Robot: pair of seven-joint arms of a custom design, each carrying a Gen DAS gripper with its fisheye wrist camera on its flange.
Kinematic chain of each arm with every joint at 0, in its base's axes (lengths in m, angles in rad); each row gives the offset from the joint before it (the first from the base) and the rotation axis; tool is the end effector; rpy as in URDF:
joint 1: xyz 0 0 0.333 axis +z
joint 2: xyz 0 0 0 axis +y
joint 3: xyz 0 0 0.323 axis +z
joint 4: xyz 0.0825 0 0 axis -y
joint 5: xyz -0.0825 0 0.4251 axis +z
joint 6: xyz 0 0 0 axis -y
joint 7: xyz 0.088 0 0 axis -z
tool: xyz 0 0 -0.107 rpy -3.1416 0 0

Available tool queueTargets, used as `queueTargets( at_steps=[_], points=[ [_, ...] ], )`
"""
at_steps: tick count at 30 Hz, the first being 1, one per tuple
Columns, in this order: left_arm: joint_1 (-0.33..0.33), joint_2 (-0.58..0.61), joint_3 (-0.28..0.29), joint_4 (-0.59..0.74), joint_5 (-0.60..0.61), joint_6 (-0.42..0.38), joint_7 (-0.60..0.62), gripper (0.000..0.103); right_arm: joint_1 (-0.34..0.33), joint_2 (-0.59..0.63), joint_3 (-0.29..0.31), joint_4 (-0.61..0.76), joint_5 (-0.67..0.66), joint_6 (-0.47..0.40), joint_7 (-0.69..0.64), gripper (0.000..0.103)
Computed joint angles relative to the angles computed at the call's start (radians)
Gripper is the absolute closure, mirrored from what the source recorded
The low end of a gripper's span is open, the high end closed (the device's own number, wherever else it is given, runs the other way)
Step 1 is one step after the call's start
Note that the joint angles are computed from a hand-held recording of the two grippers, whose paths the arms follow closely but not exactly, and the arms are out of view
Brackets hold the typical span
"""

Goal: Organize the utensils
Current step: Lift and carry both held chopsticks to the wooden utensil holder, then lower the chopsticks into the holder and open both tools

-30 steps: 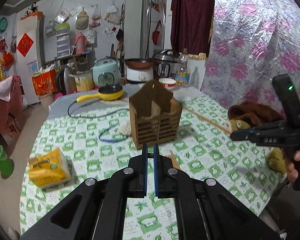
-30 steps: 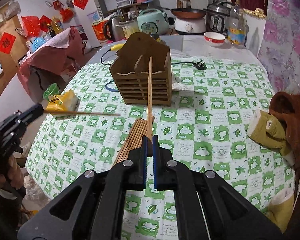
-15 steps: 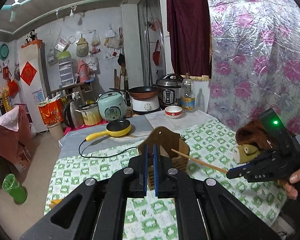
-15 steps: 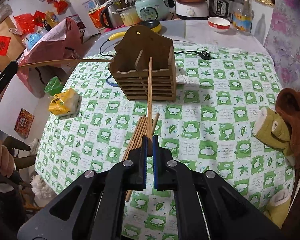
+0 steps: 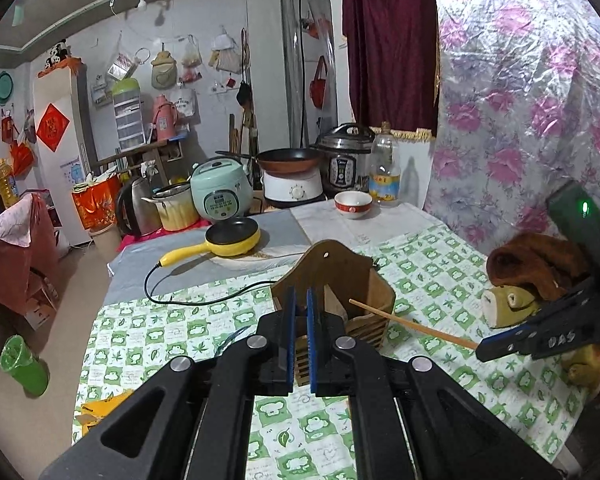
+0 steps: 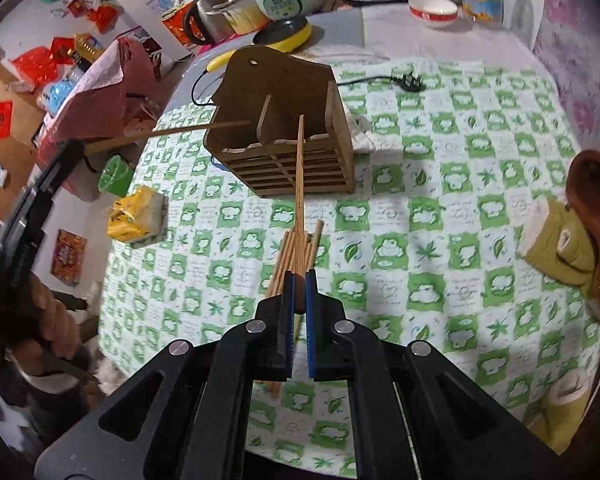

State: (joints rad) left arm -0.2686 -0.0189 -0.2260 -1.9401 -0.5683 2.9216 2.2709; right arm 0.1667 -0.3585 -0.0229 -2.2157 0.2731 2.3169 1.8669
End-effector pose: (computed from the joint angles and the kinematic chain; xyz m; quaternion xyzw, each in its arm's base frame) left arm 0.5773 -0.2743 0.5960 -0.3637 0.7887 -0.4326 0.2419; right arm 0.5156 0.0787 0.5673 -0.5768 0.7756 -0.0173 0.2558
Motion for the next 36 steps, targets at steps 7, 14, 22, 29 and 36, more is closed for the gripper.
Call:
queueTargets(
  at_steps=[7,14,22,29,36],
  points=[
    [0.015,0.051,-0.01,0.038,0.1,-0.025,-0.079,0.097,-0.002,0.063,-0.028,0.092,0.098,-0.02,0.001,0.097],
    [0.025,0.09,-0.022,0.06,0.202,-0.031,-0.161,0.097,-0.022,0.117,-0.004,0.125,0.073,0.117,0.046,0.093],
    [0.047,0.084,-0.03,0.051,0.214,-0.01,-0.219,0.053,-0.063,0.088,0.07,0.04,-0.225,0.423,0.234,0.029],
    [0.03,-0.012,-0.021,-0.018,-0.018,0.026,-0.01,0.052,-0.024,-0.063,0.055,-0.109,-0.207,0.537,0.183,0.029],
    [-0.064,-0.166,0.072,-0.196,-0.231,-0.011,0.157,0.046,-0.199,-0.328,0.275,-0.383,-0.411,0.563,0.331,0.029]
  ],
)
